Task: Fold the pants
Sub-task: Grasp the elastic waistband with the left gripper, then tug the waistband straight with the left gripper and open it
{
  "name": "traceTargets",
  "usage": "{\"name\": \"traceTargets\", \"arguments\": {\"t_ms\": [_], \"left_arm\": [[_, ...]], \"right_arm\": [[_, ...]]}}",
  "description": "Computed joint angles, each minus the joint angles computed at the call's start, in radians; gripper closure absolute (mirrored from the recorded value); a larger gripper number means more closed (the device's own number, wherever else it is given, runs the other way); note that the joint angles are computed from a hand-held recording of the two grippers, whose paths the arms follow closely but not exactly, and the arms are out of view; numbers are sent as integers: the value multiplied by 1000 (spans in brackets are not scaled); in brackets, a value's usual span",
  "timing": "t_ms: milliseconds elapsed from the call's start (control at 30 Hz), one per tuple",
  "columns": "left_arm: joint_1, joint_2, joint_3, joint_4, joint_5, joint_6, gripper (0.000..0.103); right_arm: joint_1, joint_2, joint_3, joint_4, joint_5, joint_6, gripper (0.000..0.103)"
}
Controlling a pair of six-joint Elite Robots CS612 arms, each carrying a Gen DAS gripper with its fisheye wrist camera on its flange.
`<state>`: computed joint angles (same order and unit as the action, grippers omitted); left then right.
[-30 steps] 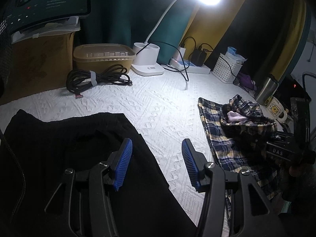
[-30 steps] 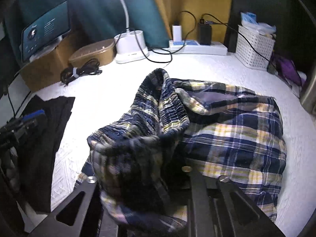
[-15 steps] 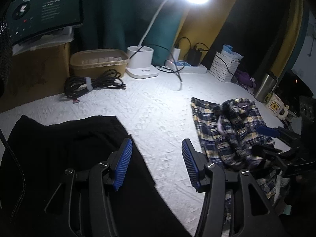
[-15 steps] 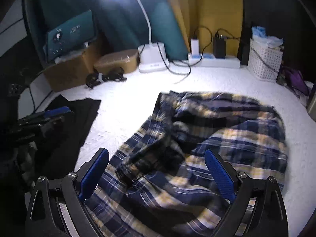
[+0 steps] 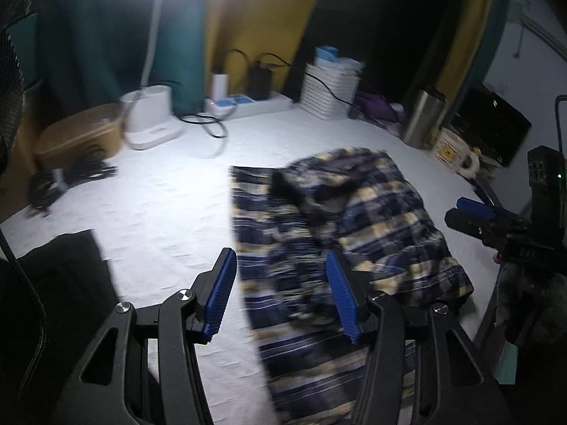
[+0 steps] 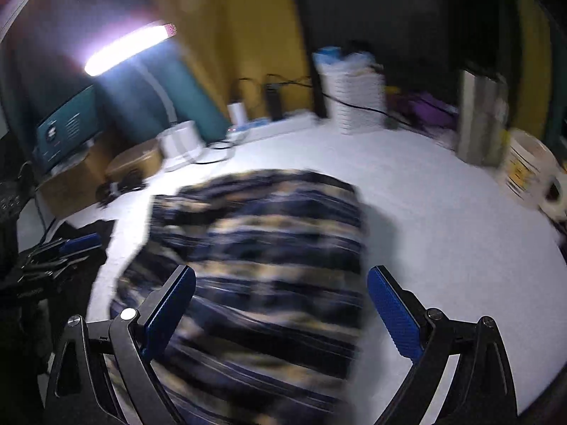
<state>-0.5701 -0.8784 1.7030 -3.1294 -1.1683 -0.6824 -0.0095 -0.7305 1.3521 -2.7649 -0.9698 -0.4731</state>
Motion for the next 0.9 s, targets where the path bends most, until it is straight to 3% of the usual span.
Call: {"name": "traceTargets", "arguments": {"t_ms": [233,300,333,400,667,900], "left_arm": [[7,42,-70,88,-61,13,52],[8,48,-77,96,-76,19,67],[9,51,-82,104,-79,26,82],[14,56,-85,99,-89,29,94],[23,45,-81,65,-10,28,95],[42,61,-94,120,-45,0,95]], "right_arm": [[-47,24,-16,-12,-33,75,5],[-57,32,-22,-12,-35,90,5],[-59,34,-24,-10,-35,93,5],[-63,40,-28,-7,-28,92,5],[-66,47,-36,-30,-1,104,5],[-57,45,-24,0,-4,70,5]]}}
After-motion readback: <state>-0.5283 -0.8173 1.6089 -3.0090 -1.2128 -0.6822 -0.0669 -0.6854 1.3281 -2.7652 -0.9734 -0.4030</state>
